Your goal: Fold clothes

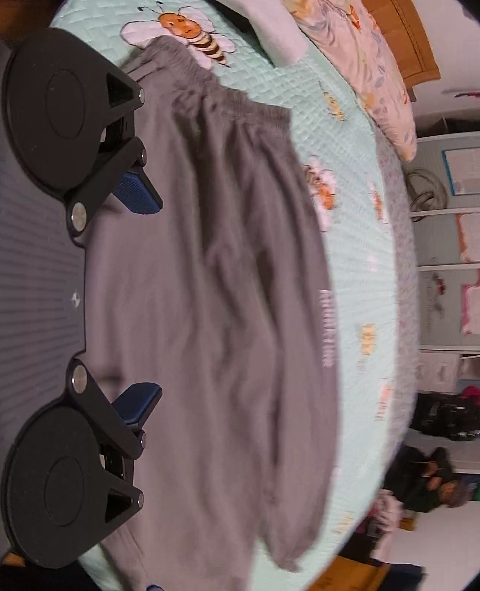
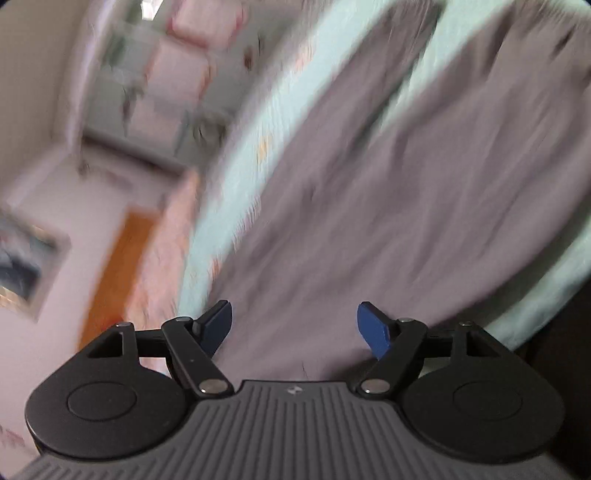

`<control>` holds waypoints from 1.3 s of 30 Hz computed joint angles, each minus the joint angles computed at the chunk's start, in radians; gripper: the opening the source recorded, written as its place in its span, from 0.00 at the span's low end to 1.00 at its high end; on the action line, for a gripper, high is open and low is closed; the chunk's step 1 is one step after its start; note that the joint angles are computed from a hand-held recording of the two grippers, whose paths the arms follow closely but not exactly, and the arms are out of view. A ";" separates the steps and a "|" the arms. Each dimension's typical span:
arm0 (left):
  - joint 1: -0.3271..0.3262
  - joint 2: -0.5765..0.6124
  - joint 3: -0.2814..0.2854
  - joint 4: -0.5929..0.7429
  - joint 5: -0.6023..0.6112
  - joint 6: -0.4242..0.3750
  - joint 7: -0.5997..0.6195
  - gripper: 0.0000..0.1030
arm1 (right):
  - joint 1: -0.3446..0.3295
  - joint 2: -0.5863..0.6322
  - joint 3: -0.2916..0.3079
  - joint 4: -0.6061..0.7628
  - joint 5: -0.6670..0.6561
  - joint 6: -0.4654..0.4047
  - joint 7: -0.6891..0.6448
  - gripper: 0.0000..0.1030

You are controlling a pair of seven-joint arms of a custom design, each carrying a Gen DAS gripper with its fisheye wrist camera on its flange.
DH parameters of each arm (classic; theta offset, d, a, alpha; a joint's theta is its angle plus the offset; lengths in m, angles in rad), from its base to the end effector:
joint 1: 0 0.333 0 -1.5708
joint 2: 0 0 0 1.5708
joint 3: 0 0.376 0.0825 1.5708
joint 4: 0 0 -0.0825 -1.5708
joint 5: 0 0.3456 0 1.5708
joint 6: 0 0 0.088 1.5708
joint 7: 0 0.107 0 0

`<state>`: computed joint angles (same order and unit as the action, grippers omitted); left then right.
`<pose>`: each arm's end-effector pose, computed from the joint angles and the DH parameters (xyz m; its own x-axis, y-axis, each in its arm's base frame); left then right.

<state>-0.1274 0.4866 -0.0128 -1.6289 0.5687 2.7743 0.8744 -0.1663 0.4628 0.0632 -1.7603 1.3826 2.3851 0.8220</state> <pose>0.7086 -0.1218 0.4818 0.1080 -0.9935 -0.0355 -0.7422 -0.0568 -0.6678 0.6719 -0.0667 0.4039 -0.0744 -0.5965 -0.7991 -0.8162 0.4968 -0.2948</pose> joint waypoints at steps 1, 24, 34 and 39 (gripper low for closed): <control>0.001 0.000 0.002 -0.011 -0.003 -0.007 -0.005 0.95 | 0.020 0.012 -0.013 0.012 -0.069 0.003 0.060 0.66; 0.000 -0.009 0.022 -0.020 0.003 0.049 -0.055 0.98 | -0.104 0.094 -0.013 0.101 0.147 0.218 -0.009 0.58; 0.031 0.021 -0.033 0.025 -0.076 0.019 0.005 0.98 | -0.068 0.107 0.025 0.172 0.243 0.211 -0.139 0.77; 0.001 -0.008 0.015 0.005 -0.031 0.015 -0.025 0.98 | 0.007 0.293 0.074 0.433 -0.006 0.090 0.029 0.77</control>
<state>-0.1267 0.4783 0.0022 -1.6236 0.5374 2.7891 0.8498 -0.1590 0.7558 0.1368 -1.3274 1.3767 2.4756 0.8507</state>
